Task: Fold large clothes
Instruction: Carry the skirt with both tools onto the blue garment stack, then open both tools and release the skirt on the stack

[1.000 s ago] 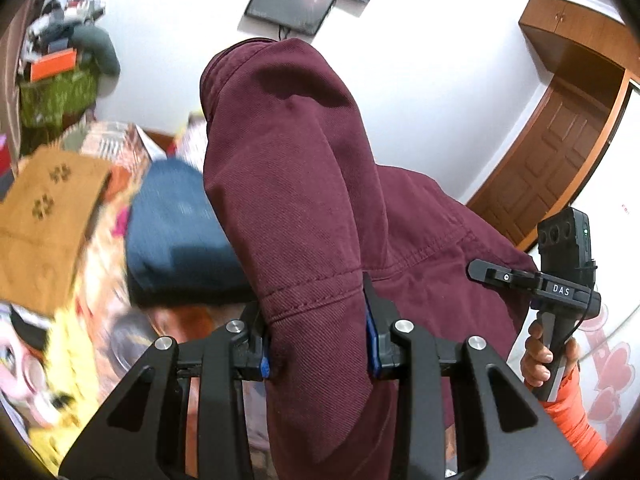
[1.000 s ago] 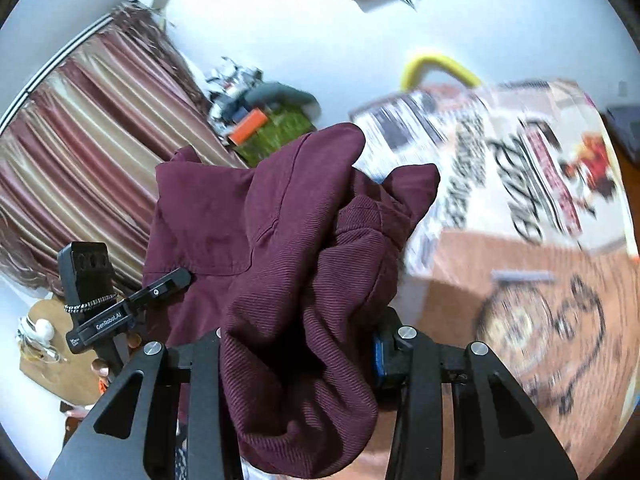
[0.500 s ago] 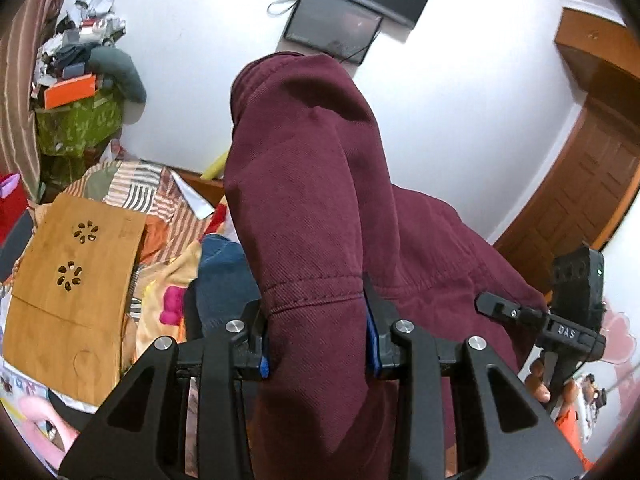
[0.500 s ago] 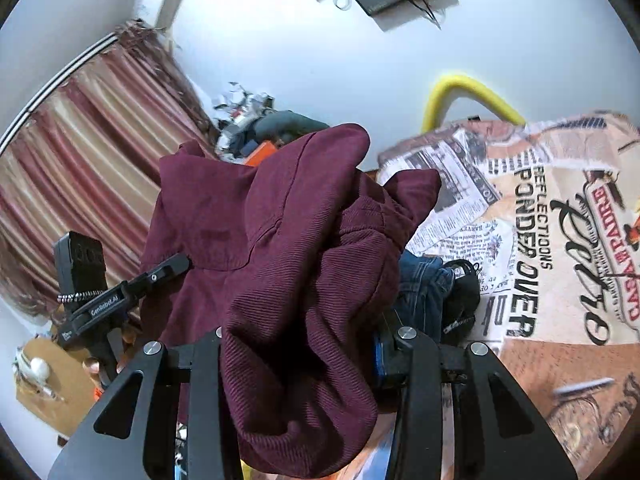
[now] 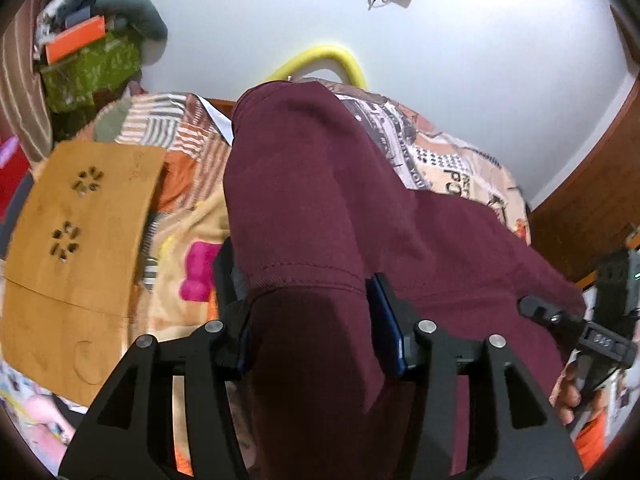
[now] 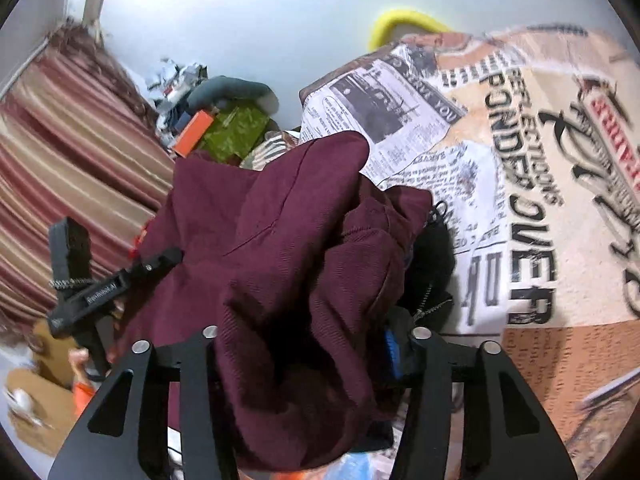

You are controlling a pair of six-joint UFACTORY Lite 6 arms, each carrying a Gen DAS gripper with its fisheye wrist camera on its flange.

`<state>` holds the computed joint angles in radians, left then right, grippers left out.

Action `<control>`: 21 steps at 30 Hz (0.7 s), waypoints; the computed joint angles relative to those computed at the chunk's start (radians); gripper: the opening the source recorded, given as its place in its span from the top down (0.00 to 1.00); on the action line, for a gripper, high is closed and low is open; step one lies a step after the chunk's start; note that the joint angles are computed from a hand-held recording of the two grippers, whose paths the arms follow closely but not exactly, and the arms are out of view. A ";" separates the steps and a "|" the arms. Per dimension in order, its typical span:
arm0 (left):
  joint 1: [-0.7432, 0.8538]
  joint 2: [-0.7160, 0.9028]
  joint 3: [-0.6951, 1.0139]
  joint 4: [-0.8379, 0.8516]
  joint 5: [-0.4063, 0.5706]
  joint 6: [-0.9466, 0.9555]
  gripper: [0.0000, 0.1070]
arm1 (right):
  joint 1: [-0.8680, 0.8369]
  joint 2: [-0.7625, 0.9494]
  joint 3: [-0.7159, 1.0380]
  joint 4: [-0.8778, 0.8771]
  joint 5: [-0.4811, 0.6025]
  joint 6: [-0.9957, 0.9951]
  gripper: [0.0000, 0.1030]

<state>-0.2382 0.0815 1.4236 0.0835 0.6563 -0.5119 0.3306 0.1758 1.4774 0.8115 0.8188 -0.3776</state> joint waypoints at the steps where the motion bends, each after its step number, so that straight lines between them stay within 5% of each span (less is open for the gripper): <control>1: -0.005 0.002 0.010 0.032 0.011 -0.022 0.52 | 0.010 -0.022 -0.013 -0.034 -0.013 0.021 0.52; 8: -0.196 -0.184 -0.045 0.340 0.188 -0.334 0.53 | 0.013 -0.282 -0.093 -0.282 0.022 0.172 0.51; 12: -0.453 -0.298 -0.013 0.552 0.380 -0.552 0.53 | 0.033 -0.413 -0.063 -0.361 0.084 0.231 0.51; 17: -0.970 -0.242 0.259 0.866 0.802 -0.777 0.53 | 0.136 -0.544 0.071 -0.480 0.152 0.342 0.51; 21: -1.369 -0.022 0.600 1.146 1.148 -0.783 0.53 | 0.431 -0.616 0.214 -0.786 0.172 0.603 0.51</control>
<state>-1.6071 0.0596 2.0234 1.2298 1.8043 -1.2952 0.7620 -0.4406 1.6912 0.0257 0.9907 0.2257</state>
